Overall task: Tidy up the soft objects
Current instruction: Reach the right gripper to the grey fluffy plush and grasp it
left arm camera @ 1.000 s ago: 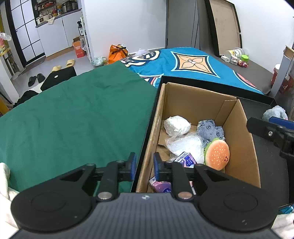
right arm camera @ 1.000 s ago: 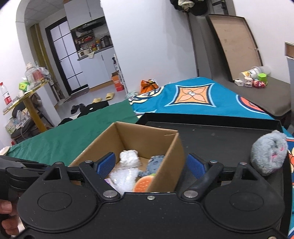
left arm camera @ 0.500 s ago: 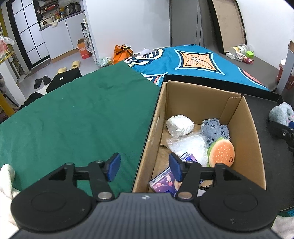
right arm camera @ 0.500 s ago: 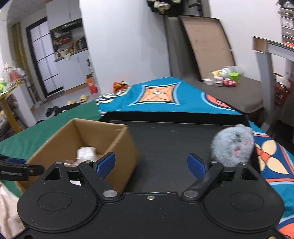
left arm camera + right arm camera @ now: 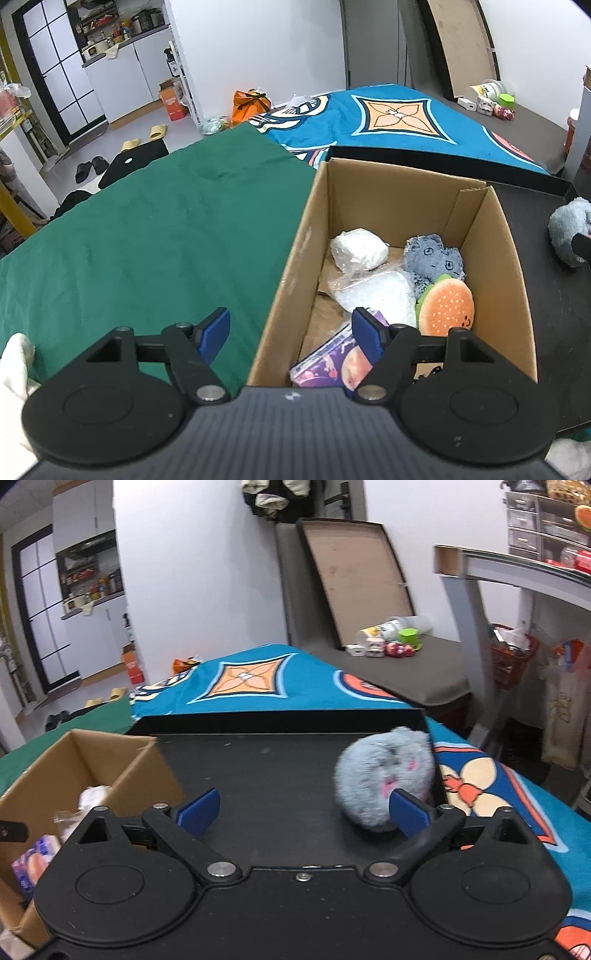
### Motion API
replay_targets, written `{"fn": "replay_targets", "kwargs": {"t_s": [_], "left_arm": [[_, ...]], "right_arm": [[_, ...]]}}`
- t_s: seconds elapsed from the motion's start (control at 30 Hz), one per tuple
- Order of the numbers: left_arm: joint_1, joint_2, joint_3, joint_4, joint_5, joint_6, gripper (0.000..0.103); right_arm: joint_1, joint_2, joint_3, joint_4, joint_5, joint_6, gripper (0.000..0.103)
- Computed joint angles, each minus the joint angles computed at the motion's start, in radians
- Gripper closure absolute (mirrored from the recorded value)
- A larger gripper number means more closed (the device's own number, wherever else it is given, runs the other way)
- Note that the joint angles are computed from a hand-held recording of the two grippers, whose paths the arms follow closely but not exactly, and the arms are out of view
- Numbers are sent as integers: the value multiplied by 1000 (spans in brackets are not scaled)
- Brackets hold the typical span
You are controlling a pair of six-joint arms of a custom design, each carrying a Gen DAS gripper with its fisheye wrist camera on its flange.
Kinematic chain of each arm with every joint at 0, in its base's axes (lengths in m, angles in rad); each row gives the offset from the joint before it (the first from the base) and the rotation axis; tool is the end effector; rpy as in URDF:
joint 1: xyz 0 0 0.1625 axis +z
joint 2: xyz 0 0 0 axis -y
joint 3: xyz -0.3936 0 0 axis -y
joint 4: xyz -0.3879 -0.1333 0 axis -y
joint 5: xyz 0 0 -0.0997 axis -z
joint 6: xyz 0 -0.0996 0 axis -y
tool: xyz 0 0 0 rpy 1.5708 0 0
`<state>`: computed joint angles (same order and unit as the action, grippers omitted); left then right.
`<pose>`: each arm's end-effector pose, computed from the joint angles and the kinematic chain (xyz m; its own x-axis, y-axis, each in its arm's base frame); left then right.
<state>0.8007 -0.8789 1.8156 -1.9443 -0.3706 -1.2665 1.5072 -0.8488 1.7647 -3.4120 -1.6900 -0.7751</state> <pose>-0.2178 -0.5494 0.0694 -0.5357 -0.3965 -0.7455 0.2589 0.7632 -0.5920 0.0808 -0.6418 0.1704 -0.7303 -0.3073 0.6101 -0.6619 0.5394 -0.5206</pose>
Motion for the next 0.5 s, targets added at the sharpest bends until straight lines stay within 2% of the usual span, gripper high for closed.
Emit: {"fn": "replay_targets", "kwargs": {"t_s": [0.5], "left_arm": [[25, 56, -57, -4, 17, 29, 31]], "right_arm": [[-33, 93, -131, 11, -59, 12, 1]]}}
